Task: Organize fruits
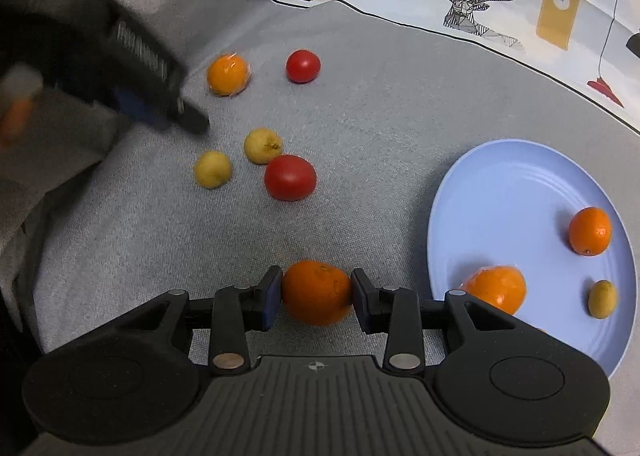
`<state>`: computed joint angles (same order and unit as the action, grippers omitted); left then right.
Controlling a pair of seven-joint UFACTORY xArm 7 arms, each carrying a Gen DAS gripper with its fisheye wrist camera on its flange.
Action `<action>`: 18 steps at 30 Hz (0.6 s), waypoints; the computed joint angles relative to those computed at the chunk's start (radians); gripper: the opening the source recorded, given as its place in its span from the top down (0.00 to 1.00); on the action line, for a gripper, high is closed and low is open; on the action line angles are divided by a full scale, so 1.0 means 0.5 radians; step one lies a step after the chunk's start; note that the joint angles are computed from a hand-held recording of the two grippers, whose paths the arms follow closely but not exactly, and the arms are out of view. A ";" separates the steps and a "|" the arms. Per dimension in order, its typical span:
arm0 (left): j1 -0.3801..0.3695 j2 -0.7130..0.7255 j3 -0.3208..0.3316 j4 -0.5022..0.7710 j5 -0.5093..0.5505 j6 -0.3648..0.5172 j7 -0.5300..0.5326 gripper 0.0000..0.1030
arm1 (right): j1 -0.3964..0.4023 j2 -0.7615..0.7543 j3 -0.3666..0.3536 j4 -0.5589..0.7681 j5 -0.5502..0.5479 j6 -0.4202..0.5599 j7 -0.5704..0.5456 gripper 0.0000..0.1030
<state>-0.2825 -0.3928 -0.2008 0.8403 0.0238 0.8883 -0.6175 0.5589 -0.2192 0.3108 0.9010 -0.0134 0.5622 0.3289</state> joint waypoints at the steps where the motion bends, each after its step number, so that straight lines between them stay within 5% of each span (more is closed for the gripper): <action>1: -0.014 0.024 -0.001 0.016 -0.006 0.010 0.030 0.67 | 0.002 -0.002 -0.004 -0.002 0.009 -0.001 -0.006 0.62; 7: -0.073 0.098 0.020 0.019 -0.118 -0.133 0.135 0.67 | 0.005 -0.014 -0.011 -0.009 0.031 0.001 -0.027 0.62; 18: -0.124 0.210 -0.022 0.080 -0.066 -0.098 0.167 0.74 | -0.002 -0.020 -0.008 -0.013 0.038 -0.007 -0.024 0.62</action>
<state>-0.3443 -0.2878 -0.2117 0.8804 -0.0091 0.8391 -0.5340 0.5579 -0.2291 0.3067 0.8945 0.0055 0.5589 0.3170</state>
